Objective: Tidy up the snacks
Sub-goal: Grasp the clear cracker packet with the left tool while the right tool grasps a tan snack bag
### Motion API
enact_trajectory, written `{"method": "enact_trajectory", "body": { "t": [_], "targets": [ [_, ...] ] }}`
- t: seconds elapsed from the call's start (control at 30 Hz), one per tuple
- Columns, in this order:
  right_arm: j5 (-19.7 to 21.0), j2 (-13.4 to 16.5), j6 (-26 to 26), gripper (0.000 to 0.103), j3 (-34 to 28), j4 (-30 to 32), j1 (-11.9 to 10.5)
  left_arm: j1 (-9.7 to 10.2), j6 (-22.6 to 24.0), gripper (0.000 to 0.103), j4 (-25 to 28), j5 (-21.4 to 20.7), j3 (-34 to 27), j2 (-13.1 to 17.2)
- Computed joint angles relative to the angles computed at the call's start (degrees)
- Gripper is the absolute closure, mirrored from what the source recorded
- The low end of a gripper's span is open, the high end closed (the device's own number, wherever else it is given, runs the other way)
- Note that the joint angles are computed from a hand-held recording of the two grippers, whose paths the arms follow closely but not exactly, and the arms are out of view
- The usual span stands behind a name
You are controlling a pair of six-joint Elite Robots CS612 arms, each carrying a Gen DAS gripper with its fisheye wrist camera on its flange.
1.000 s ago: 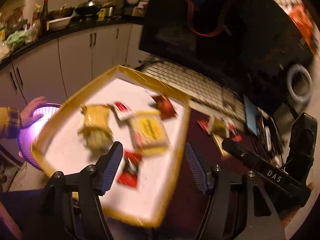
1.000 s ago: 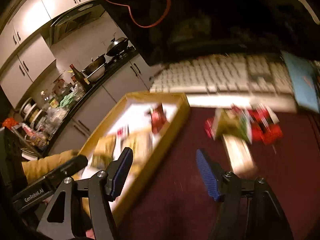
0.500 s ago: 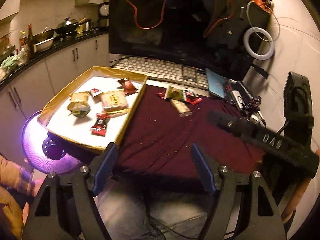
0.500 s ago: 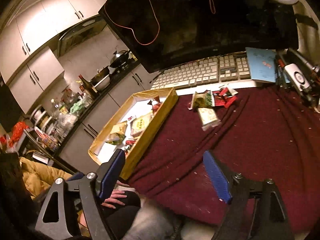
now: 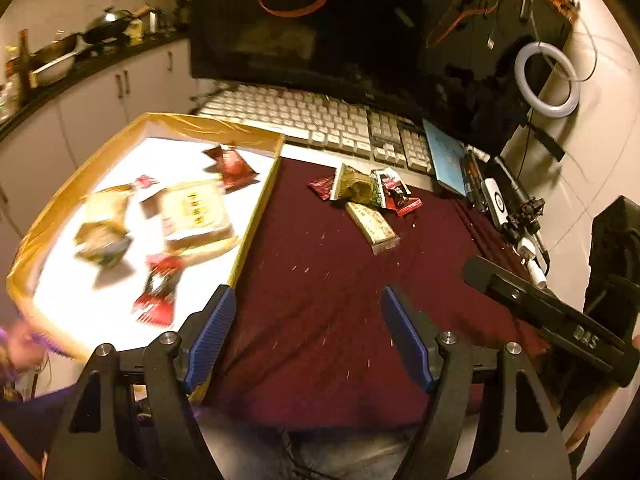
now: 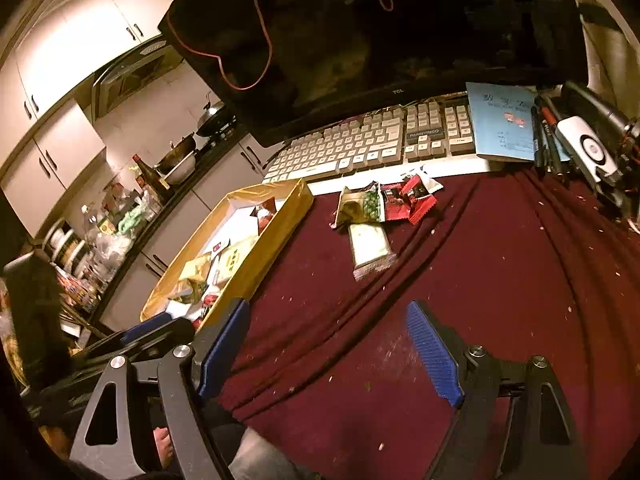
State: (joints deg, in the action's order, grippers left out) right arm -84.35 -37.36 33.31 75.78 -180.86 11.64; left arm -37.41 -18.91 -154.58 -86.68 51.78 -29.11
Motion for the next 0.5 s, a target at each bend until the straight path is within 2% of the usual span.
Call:
{"method": "enact_trajectory", "body": {
  "t": [0.23, 0.3, 0.37, 0.43, 0.5],
  "targets": [
    [2.48, 3.29, -2.04, 0.022, -7.01, 9.09, -2.08, 0.47, 0.46, 0.028, 10.65, -2.97, -14.75, 7.63],
    [1.54, 4.23, -2.36, 0.022, -10.11, 13.41, -2.81, 0.49, 0.41, 0.028, 13.32, -3.74, -18.72, 9.73],
    [0.53, 5.25, -3.52, 0.027, -12.94, 16.58, -3.20, 0.39, 0.53, 0.028, 16.03, -3.67, -22.46, 11.63],
    [3.40, 6.70, -5.65, 0.029, -16.29, 18.35, -3.82, 0.43, 0.25, 0.028, 17.72, -3.71, -25.30, 13.02],
    [7.18, 8.53, -10.83, 0.029, -20.45, 20.91, -4.09, 0.51, -0.36, 0.028, 18.61, -3.66, -27.30, 13.97]
  ]
}}
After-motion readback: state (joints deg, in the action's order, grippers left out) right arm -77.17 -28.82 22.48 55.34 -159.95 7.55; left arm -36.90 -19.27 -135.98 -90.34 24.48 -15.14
